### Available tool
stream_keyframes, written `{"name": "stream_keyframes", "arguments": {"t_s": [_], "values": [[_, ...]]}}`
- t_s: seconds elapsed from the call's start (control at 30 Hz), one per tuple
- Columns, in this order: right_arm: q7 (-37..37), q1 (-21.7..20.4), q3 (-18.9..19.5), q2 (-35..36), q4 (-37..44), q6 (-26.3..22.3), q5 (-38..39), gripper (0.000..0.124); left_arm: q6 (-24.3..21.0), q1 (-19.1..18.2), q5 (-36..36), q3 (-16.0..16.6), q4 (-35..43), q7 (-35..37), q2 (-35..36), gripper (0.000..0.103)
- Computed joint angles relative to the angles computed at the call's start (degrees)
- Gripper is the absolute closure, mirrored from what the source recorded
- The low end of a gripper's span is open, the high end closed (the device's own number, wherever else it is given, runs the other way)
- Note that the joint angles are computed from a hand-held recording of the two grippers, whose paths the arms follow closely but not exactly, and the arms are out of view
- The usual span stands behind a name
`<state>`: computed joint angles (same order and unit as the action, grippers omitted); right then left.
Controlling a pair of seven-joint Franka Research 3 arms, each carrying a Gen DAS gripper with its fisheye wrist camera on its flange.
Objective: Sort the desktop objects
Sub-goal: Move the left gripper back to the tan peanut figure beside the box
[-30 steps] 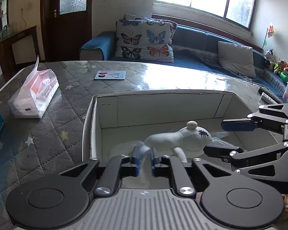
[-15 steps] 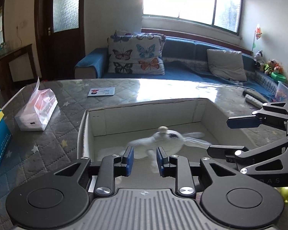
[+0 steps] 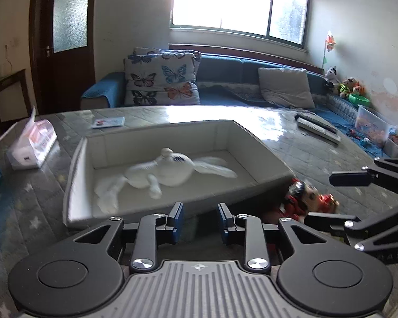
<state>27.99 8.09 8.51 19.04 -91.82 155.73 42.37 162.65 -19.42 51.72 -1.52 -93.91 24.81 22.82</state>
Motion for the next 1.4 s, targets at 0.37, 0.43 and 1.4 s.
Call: {"name": "stream_keyframes", "arguments": {"t_s": [0.37,0.43,1.4], "values": [[-2.45,-0.52,-1.29,-5.57,-10.38,1.44,5.33,0.05,1.97,-0.09,-7.82,-3.04,-0.83,5.89,2.27,0.072],[-2.38,-0.48,-1.43,-5.26,-10.27,1.27,5.72,0.05,1.71,-0.3,-9.38,-3.25,-0.44,7.6,2.68,0.072],[-0.41,-0.5,-1.8,-2.76,-7.29,-4.02,4.87,0.061,5.57,2.88,-29.34,-9.23,2.96,24.02,7.09,0.072]]}}
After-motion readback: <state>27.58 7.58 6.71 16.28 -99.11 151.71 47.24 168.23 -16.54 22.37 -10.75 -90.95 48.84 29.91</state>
